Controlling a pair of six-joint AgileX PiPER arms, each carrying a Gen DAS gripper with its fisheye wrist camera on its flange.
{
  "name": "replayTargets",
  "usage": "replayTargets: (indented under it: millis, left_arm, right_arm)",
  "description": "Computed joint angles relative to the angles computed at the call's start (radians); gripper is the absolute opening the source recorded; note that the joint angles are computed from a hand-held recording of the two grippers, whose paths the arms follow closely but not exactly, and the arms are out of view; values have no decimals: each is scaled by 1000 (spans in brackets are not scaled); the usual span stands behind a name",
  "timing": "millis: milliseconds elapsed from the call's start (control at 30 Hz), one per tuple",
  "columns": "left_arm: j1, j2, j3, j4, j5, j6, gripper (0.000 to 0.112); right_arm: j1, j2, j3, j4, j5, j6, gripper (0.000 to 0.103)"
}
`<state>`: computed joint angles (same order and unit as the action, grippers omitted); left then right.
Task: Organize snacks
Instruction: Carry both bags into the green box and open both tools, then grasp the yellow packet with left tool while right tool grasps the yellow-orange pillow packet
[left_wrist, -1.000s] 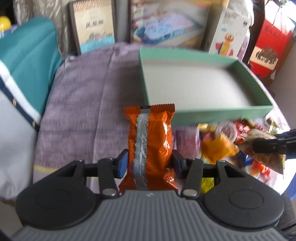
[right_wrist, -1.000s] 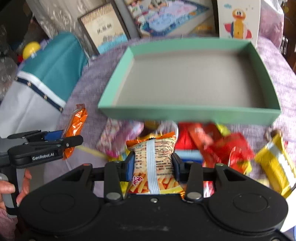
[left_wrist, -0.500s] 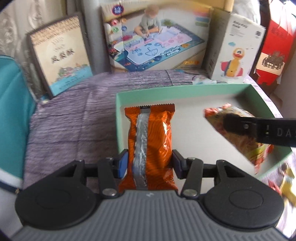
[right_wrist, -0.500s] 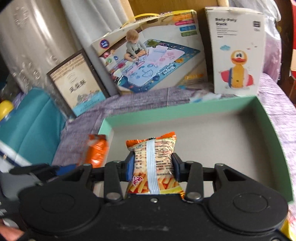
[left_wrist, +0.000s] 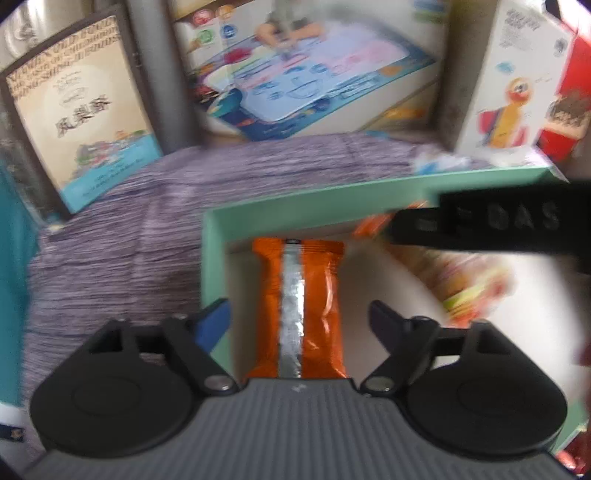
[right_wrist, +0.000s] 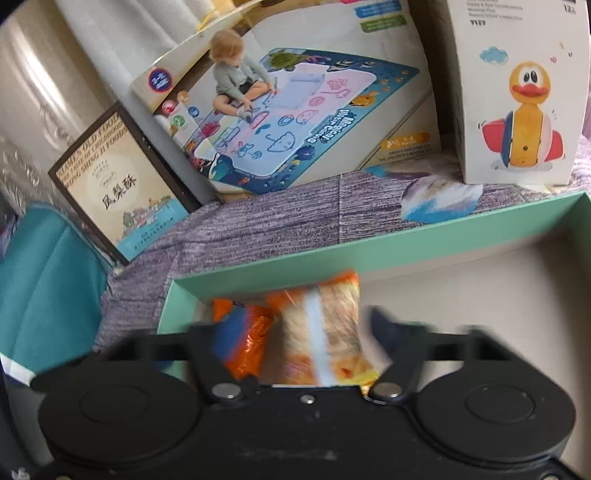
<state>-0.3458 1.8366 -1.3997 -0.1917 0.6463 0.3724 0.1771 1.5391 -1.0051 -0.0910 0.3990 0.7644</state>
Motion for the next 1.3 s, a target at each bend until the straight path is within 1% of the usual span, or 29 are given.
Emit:
replayTargets:
  millis: [67,100,167,267,367,533,733,833,1000,1100,1167,1267,1300]
  left_arm:
    - [-8,-22,24,-3,-25,2,98]
    - [-16,-33,32,16,-33,-12,99]
    - [-28,-47,30,47,-23,-42,101]
    - [-34,-87,38,41,7,-55,103]
    - [-37,-159,85,47,14,-64,103]
    - [-33,-296,198,40,45,-65,103]
    - [-28,-463,372,61,77,-75,103]
    - [-13,-539,462,63,91,-67,103]
    - [34,-640,596,81,94,-56,103]
    - [93,-689,657,62,104,-24,103]
    - [155,-718,683,19,136,21,103]
    - [266,-750,708,-96,223,136,103]
    - [279,-758,715,-109,245,145,103]
  right_arm:
    - [-3,-17,9,-25,-14,21,96]
    - [-9,-20,9,0,-9,-6,97]
    - [-16,-36,17,28,1,-36,103]
    - [-12,-100,43,21,36,-28,103]
    - [-3,-169,75,20,75,-23,103]
    - [73,-309,137,-70,161,88,103]
    - [241,-462,198,-181,289,261,103]
    - [372,-537,233,-265,360,409,103]
    - [577,-599,263,-341,475,604,103]
    - [684,-628,284,-380,522,714,103]
    - [744,-640,295,-392,544,776,103]
    - [832,-653,313,-418,560,873,103]
    - [860,-650,316,-432,568,899,103]
